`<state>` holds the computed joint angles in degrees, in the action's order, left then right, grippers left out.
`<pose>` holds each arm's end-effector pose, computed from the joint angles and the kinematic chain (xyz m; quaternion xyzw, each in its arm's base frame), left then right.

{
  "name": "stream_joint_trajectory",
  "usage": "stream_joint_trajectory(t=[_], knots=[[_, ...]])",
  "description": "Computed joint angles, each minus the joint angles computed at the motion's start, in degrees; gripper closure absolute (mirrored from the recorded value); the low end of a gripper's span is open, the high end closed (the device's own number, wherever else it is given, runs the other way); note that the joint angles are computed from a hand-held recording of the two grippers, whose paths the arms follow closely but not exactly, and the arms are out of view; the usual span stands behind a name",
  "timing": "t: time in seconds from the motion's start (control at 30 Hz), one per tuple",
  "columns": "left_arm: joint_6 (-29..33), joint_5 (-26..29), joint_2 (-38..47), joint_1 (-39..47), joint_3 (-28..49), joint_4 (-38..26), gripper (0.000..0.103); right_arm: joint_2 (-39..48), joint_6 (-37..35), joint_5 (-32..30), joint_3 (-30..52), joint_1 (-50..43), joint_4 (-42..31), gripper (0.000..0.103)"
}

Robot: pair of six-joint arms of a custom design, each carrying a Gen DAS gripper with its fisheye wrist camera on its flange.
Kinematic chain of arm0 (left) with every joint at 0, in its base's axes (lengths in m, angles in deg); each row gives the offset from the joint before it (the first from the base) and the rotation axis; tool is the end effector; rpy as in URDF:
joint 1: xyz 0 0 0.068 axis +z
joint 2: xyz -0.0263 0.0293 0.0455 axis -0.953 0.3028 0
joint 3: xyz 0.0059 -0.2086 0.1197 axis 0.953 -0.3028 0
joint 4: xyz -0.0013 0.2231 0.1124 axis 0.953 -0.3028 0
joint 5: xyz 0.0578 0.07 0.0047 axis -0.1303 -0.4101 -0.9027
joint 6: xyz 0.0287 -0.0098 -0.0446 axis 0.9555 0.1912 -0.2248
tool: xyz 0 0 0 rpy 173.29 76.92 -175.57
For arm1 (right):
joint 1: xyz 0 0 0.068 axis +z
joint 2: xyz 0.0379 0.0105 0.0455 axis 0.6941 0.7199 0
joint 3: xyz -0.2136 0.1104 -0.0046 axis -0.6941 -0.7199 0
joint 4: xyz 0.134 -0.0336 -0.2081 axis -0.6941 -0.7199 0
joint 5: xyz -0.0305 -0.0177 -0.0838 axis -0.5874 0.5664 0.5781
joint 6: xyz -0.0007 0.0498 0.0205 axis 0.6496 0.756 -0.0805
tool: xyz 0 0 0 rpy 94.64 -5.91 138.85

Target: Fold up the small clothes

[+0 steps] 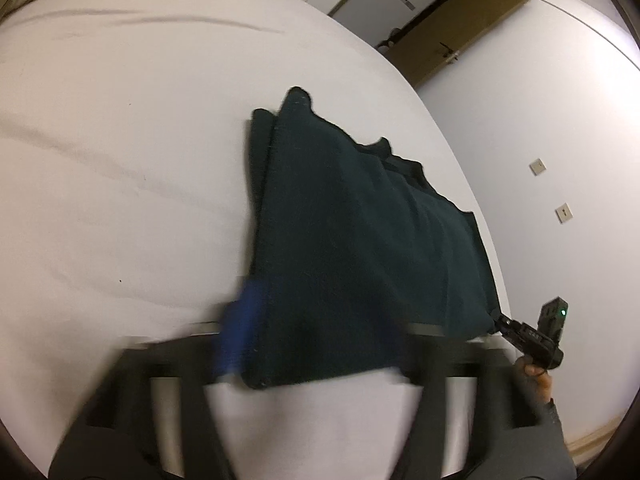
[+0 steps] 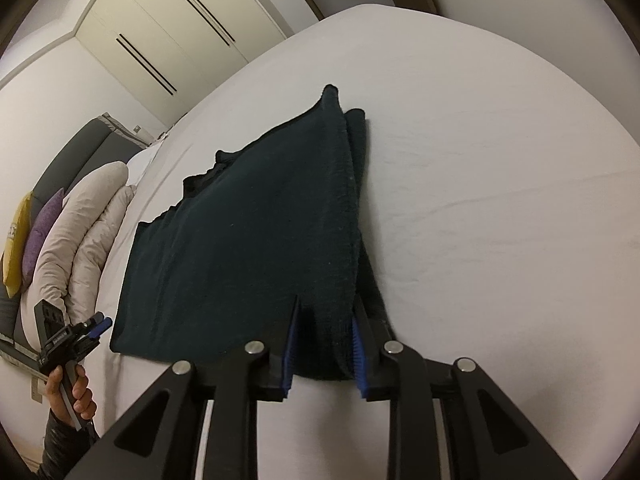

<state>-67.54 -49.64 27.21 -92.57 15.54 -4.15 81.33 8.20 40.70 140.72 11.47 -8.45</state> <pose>0.1971 -0.0783 0.3051 -0.1551 0.8956 -0.2777 0.3111 0.2221 -0.1124 0.2417 0.0392 0.9203 0.2713 0.2791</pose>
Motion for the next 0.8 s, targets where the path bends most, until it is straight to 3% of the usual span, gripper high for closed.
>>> stream_joint_trajectory(t=[0.13, 0.17, 0.2, 0.27, 0.33, 0.37, 0.4, 0.43, 0.57, 0.8], knots=[[-0.2, 2.1, 1.4, 0.0, -1.3, 2.0, 0.027, 0.0, 0.2, -0.1, 0.2, 0.3, -0.2, 0.071], [-0.2, 0.9, 1.6, -0.8, -1.5, 2.2, 0.033, -0.1, 0.2, 0.0, 0.1, 0.4, -0.1, 0.071], [0.2, -0.3, 3.0, -1.6, -0.7, 1.2, 0.052, -0.2, 0.2, 0.2, 0.0, 0.6, 0.1, 0.071], [0.2, -0.5, 4.8, -1.7, -0.3, 0.4, 0.074, -0.5, 0.4, 0.7, -0.3, 1.0, 0.6, 0.071], [0.2, -1.6, 5.1, -1.6, -0.6, -0.1, 0.085, -0.8, 0.4, 1.5, -0.6, 1.5, 0.9, 0.072], [0.5, -2.0, 5.1, -1.5, -0.6, -0.6, 0.091, -1.1, 0.6, 2.6, -0.8, 1.9, 1.4, 0.078], [0.6, -2.1, 4.8, -1.6, -1.0, -0.4, 0.094, -1.3, 0.8, 3.5, -0.9, 2.2, 1.6, 0.089], [1.0, -3.0, 4.7, -2.2, -0.9, -0.8, 0.095, -1.4, 1.0, 4.5, -1.1, 2.5, 1.9, 0.091], [0.9, -7.0, 3.9, -5.1, -1.3, -1.6, 0.097, -2.6, 1.3, 5.7, -2.1, 2.6, 2.2, 0.093], [-0.4, -6.7, 0.3, -5.1, -4.4, -1.4, 0.097, -2.3, -1.3, 4.1, -3.8, -0.6, 1.4, 0.094]])
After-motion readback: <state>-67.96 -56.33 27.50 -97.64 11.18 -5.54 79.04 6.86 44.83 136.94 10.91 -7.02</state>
